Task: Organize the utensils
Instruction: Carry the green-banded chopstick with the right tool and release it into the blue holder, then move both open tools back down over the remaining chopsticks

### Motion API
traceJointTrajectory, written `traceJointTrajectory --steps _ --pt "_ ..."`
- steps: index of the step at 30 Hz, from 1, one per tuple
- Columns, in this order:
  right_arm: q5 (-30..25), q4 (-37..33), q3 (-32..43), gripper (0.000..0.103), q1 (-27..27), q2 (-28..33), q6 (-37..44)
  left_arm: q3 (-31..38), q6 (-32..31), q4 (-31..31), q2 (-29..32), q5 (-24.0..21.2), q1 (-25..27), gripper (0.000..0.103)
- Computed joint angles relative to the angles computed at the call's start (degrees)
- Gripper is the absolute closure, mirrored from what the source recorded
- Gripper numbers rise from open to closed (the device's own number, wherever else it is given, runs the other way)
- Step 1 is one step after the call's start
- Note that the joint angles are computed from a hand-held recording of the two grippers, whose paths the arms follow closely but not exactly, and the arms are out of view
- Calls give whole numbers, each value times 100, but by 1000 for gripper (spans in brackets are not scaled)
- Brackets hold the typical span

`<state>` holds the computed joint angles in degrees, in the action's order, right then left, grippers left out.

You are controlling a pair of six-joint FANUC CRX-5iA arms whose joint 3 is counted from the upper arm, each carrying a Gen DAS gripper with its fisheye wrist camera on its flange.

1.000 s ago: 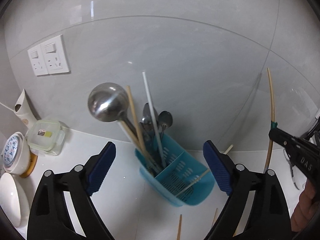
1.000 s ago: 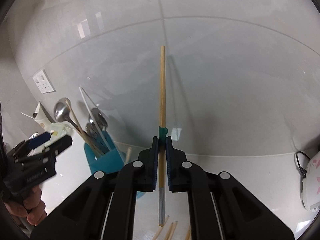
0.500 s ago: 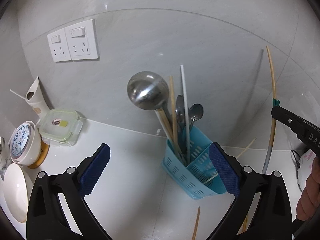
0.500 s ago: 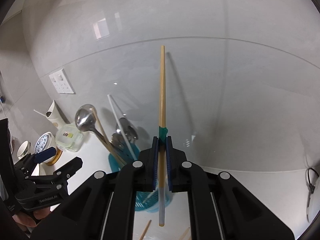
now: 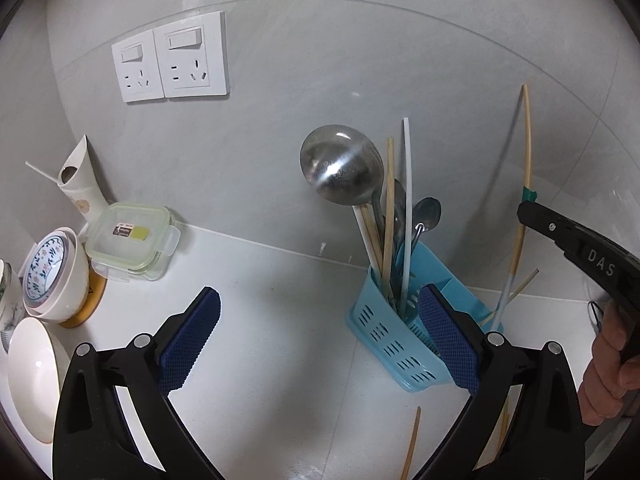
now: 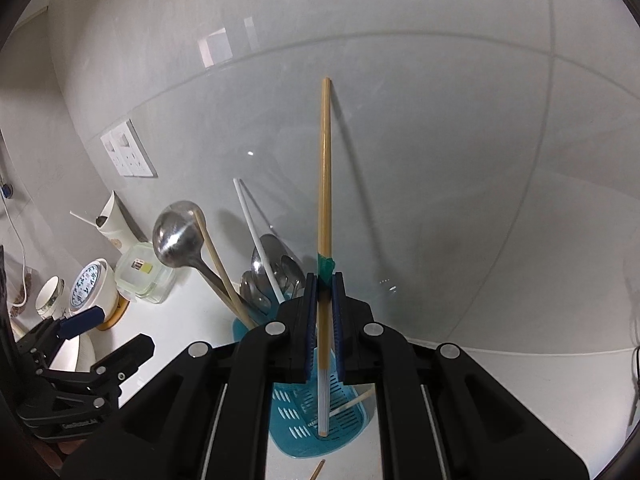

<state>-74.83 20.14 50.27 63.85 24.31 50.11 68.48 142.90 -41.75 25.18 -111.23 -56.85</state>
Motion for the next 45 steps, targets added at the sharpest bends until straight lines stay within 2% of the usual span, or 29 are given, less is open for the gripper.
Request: traceJointTrajectory --steps 10,11,12,14,19,21,24,29,41,45 --pt "-196 -100 -95 93 37 29 41 -115 62 43 -24 122 -7 6" --pt "-217 -84 -113 89 44 18 35 -118 77 46 -30 127 -6 6" --pt "-250 -57 -130 78 53 9 24 -115 85 36 -33 131 -12 6" --pt "-207 46 -318 64 86 -103 -43 -70 57 25 -17 118 -23 6" --pt "-182 339 -830 42 191 -398 -250 81 -18 -30 57 81 -93 6" --pt "-206 487 -1044 28 232 -524 -385 163 -40 -33 101 75 -120 6" --pt "-192 628 -1348 17 273 -723 -583 319 -106 -61 187 57 -166 6" --pt "-339 700 -1665 10 312 -987 -833 623 -215 -100 359 19 -275 6" --pt "-667 1002 -2588 8 586 -1757 -1458 1595 -438 -36 935 -330 -528 6" --pt "-832 1089 -3003 8 706 -2096 -1656 1782 -426 174 1061 -412 -564 6"
